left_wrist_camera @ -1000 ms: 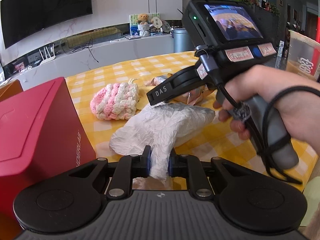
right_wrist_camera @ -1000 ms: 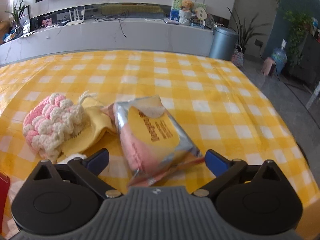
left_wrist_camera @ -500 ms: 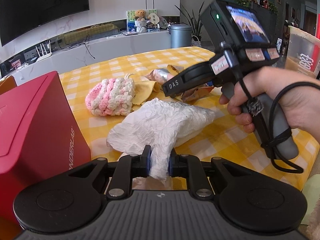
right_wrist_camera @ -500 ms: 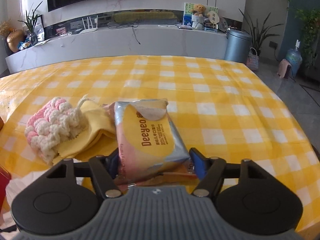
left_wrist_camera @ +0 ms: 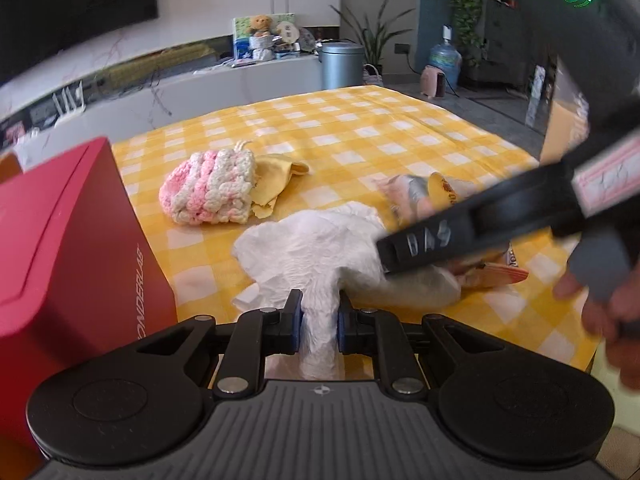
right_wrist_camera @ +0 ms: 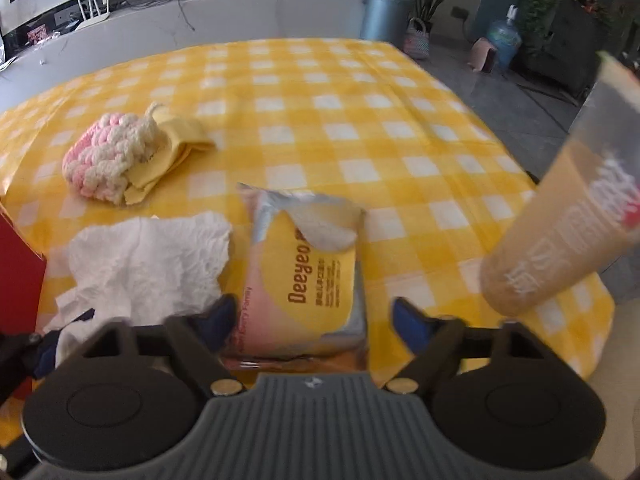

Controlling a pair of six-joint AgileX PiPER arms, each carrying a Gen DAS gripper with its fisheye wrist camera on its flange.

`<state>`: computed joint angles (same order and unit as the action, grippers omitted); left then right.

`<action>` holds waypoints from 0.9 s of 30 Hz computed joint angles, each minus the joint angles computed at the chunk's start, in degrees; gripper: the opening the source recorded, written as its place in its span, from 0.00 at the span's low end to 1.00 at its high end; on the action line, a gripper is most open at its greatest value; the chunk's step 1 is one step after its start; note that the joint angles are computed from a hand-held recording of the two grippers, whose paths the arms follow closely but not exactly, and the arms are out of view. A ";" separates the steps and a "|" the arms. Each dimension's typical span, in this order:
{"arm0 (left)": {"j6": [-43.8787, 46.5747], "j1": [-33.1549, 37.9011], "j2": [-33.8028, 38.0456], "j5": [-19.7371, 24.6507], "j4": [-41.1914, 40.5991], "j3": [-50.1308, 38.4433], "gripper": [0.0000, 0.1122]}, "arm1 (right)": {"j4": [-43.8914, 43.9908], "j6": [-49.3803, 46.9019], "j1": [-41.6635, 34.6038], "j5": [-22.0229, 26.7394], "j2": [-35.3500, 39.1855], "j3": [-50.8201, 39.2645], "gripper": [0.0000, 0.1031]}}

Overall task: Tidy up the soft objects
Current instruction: 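Lift the snack bag with the right tool while the left tool holds the tissue raised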

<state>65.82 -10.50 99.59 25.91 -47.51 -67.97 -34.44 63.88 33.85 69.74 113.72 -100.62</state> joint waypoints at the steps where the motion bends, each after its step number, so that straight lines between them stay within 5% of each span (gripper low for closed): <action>1: 1.67 0.16 -0.11 0.37 -0.28 0.07 0.16 | -1.99 0.75 0.18 -1.37 -0.79 1.19 0.97; 8: 6.01 0.63 -0.08 2.11 -0.61 -0.60 0.17 | 3.35 3.33 -6.47 -8.82 -1.75 3.83 0.97; 18: 7.57 2.68 -0.69 7.60 0.93 -2.89 0.21 | 5.59 1.64 -9.02 -8.33 -0.06 1.51 0.97; 21: 5.22 2.39 -1.55 7.64 4.91 -3.04 0.23 | 6.02 -0.12 -9.35 -8.01 0.45 0.88 0.89; 23: 3.40 2.08 -2.16 8.42 8.37 -3.46 0.31 | 6.24 -1.19 -9.63 -9.20 -0.18 1.96 0.86; 27: 0.61 -0.97 -4.36 8.38 19.62 -4.03 0.57 | 9.77 -1.30 -11.62 -14.97 -2.74 5.92 0.62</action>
<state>66.43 -11.48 95.23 34.28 -27.89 -72.00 -24.67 62.58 22.23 54.77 110.98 -94.70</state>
